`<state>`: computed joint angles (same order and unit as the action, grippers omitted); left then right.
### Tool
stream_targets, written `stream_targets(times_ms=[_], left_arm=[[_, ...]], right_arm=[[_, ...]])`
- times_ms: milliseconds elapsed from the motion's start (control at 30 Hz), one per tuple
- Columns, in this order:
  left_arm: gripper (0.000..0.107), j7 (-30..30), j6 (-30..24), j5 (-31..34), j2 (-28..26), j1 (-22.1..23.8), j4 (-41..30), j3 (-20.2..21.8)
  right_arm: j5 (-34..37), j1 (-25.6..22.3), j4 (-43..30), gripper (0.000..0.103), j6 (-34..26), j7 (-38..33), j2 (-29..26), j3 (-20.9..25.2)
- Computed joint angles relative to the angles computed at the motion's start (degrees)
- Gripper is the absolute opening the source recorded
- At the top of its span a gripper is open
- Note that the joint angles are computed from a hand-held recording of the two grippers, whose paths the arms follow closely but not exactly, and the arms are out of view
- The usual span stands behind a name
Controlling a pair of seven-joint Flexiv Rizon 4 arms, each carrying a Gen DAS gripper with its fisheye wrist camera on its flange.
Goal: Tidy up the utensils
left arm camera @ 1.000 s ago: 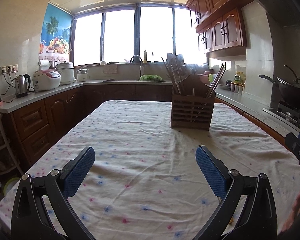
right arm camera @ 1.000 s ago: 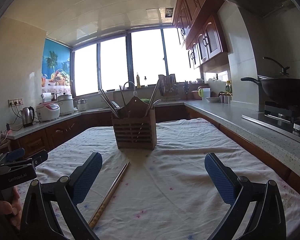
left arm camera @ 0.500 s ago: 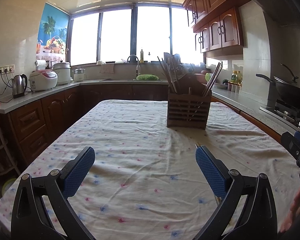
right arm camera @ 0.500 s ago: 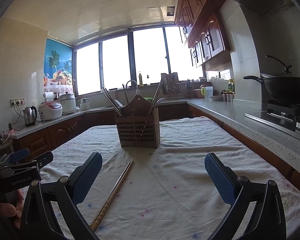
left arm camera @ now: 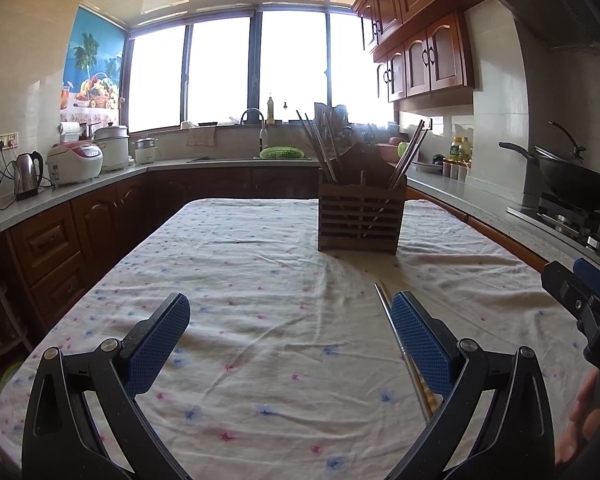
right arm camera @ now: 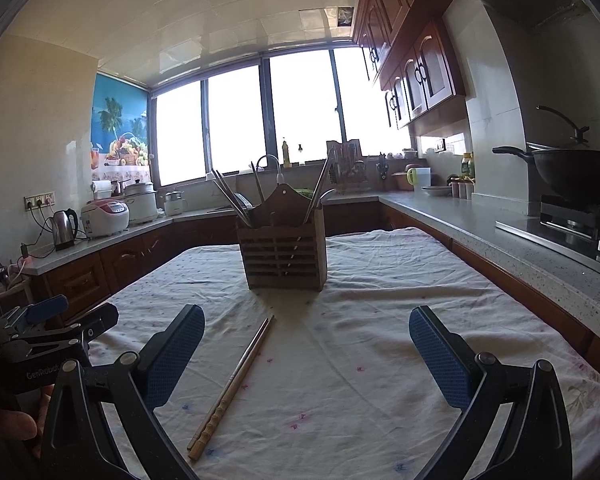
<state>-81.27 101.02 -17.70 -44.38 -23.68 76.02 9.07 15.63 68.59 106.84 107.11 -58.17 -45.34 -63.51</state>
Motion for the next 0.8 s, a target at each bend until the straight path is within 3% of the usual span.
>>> stream_targets(times_ms=[800], left_arm=[[0.103,0.09,-0.87,2.16,0.55,2.81,-0.26,-3.88]], right_arm=[[0.05,-0.11,-0.33,0.103,0.0,-0.65,0.27,0.25]])
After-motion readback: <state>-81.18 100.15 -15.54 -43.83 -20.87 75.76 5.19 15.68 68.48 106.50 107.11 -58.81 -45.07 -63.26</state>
